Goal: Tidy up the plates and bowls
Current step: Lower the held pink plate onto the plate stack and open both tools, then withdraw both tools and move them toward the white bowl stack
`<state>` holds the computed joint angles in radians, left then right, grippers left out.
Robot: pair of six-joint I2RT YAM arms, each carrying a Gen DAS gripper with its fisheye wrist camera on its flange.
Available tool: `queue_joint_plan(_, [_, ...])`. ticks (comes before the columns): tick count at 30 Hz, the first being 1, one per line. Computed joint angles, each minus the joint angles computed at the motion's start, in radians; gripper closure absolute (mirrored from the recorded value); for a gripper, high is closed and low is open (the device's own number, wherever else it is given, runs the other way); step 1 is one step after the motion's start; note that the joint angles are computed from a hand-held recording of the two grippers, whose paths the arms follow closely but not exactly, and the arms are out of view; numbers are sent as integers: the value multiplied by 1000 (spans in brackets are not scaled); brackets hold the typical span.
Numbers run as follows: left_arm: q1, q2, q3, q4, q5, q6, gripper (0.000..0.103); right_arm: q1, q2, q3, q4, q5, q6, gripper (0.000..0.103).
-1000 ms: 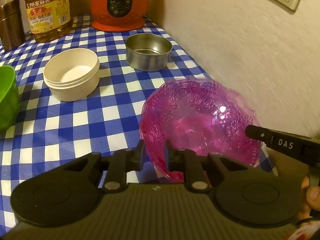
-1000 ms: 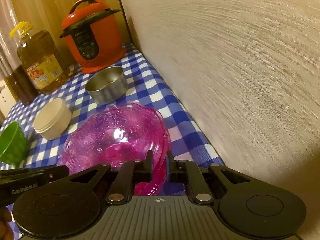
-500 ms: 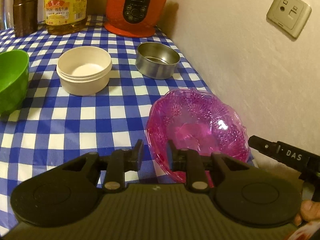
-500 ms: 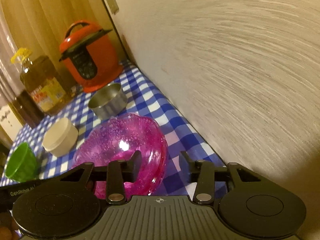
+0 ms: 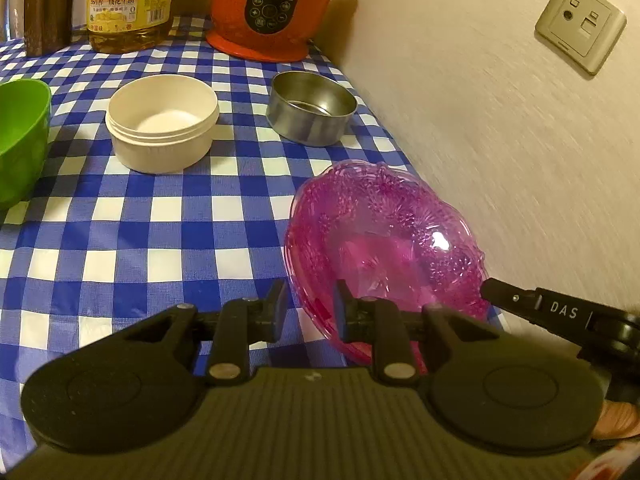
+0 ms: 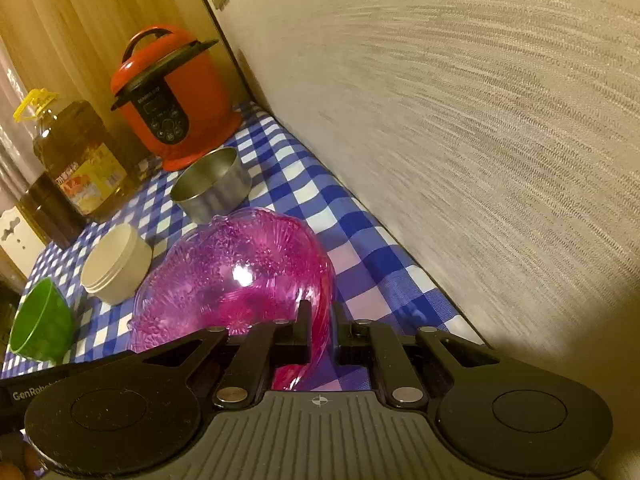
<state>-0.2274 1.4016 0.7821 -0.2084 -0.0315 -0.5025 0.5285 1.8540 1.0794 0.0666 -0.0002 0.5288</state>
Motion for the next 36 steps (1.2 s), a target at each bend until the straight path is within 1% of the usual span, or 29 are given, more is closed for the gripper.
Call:
queue_joint_plan(7, [-6,-56,-27,-17,-9,-21,82,22,-60,-48,8,32,10,93])
queue_joint_plan(9, [-9,-83,-39,-29,-13,-32,82,35,-84,-57,-7,44,6,90])
queue_joint_plan(10, [-10,-100,-47,-37,-15,-38,82,46,-99,-62,-18,54,4,86])
queue_joint_plan(11, [-13,-118,-55,-45,-18,-43,82,56,-110,-66,-26,62,4,73])
queue_joint_plan(12, [-16,-139,-64,-54,-20,-50,82,66,-125,-73,-37,69,6,56])
queue_joint_plan(13, [-20,-160,-72,-65,-24,-57,82,77,-140,-80,-47,74,9,50])
queue_joint_plan(14, [-24,-183,-79,-82,-30,-64,82,87,-155,-89,-52,77,13,47])
queue_joint_plan(19, [-46,-317,-119,-172,-58,-94,80,151,-211,-118,-102,100,14,47])
queue_joint_plan(25, [-49,-501,-148,-347,-106,-120,71,228,-273,-144,-167,126,35,47])
queue_joint_plan(27, [-50,-546,-146,-407,-125,-129,66,252,-290,-147,-183,134,42,46])
queue_joint_plan(29, [-52,-594,-141,-469,-148,-133,60,276,-306,-150,-196,140,49,46])
queue_joint_plan(30, [-53,-615,-138,-499,-161,-138,59,290,-312,-148,-204,143,53,46])
queue_joint_plan(32, [-74,-664,-129,-562,-210,-159,47,313,-319,-146,-214,147,58,46])
queue_joint_plan(35, [-98,-723,-118,-631,-256,-171,40,354,-321,-135,-231,158,55,46])
queue_joint_plan(36, [-99,-740,-117,-648,-261,-175,39,367,-321,-131,-235,161,53,46])
